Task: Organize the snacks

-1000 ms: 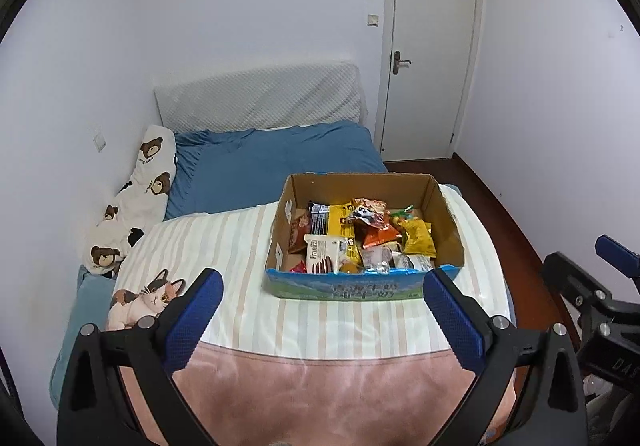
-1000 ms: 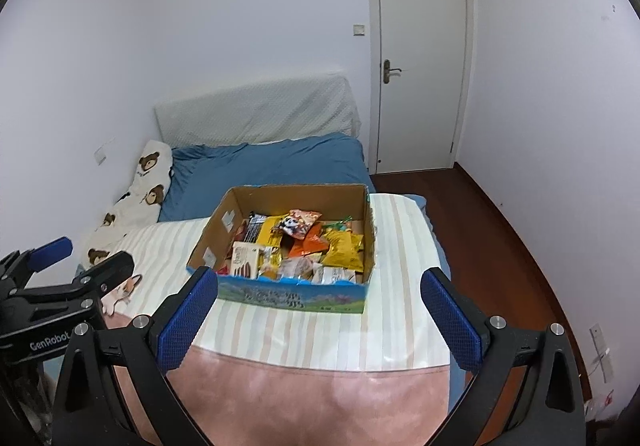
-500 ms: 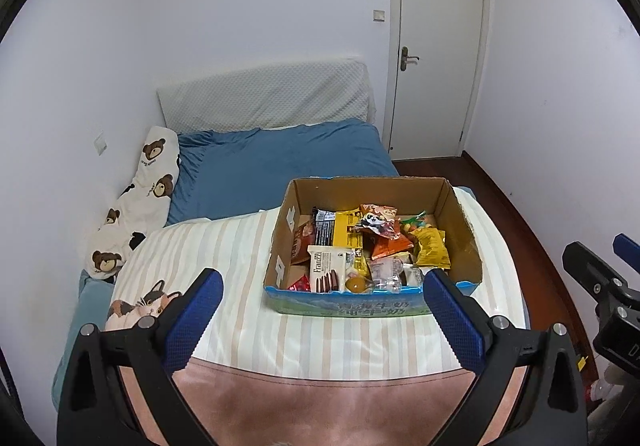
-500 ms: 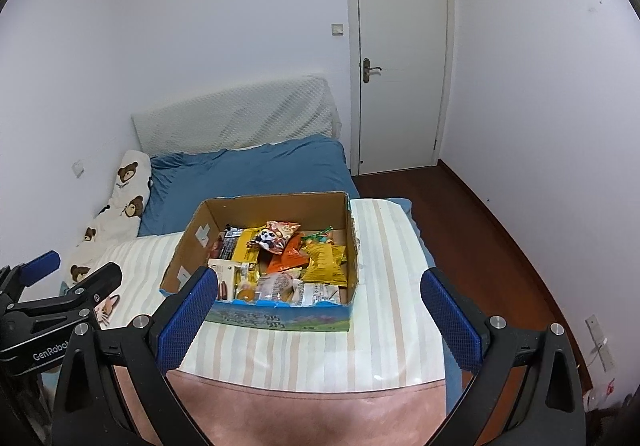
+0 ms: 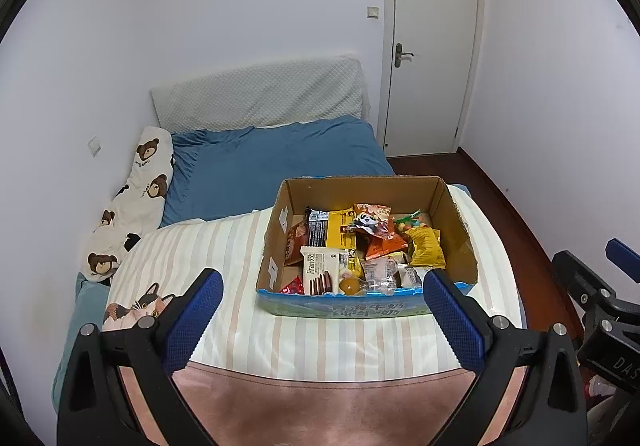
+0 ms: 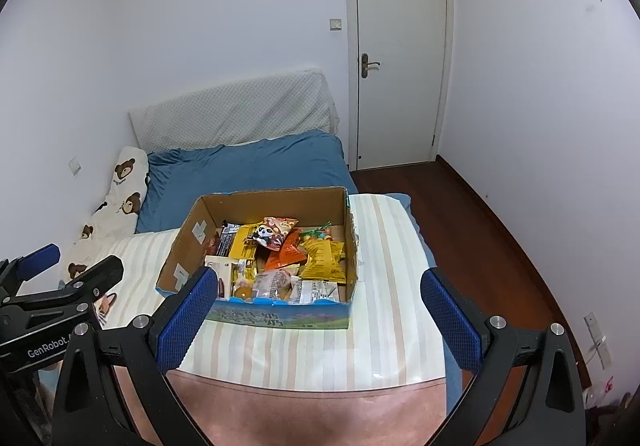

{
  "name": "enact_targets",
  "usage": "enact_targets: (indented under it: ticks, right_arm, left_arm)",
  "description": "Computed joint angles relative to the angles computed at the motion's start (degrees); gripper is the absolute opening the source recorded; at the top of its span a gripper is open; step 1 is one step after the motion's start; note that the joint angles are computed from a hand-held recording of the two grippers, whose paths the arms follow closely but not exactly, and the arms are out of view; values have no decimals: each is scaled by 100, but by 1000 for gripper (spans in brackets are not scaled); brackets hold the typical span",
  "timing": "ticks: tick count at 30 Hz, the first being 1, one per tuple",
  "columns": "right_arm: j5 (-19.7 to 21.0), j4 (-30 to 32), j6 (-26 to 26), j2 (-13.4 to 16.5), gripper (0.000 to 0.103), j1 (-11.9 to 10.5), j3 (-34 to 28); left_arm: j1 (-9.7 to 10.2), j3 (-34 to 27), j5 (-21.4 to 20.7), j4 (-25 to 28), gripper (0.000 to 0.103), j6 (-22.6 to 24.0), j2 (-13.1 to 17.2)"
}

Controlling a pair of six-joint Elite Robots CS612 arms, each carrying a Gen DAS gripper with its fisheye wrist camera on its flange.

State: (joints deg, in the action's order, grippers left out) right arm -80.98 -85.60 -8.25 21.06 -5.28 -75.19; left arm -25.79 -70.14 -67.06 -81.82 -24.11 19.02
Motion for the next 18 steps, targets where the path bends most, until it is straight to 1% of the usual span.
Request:
enact_targets:
  ticks: [8,18]
  right_arm:
    - [14,39,16,0,103,-11,-9]
    - [-69,-32,15,27,103,8,-86]
  left_arm:
    - [1,15,-4,-39,103,28,2]
    - [-11,11,-2,-97,103,39,3]
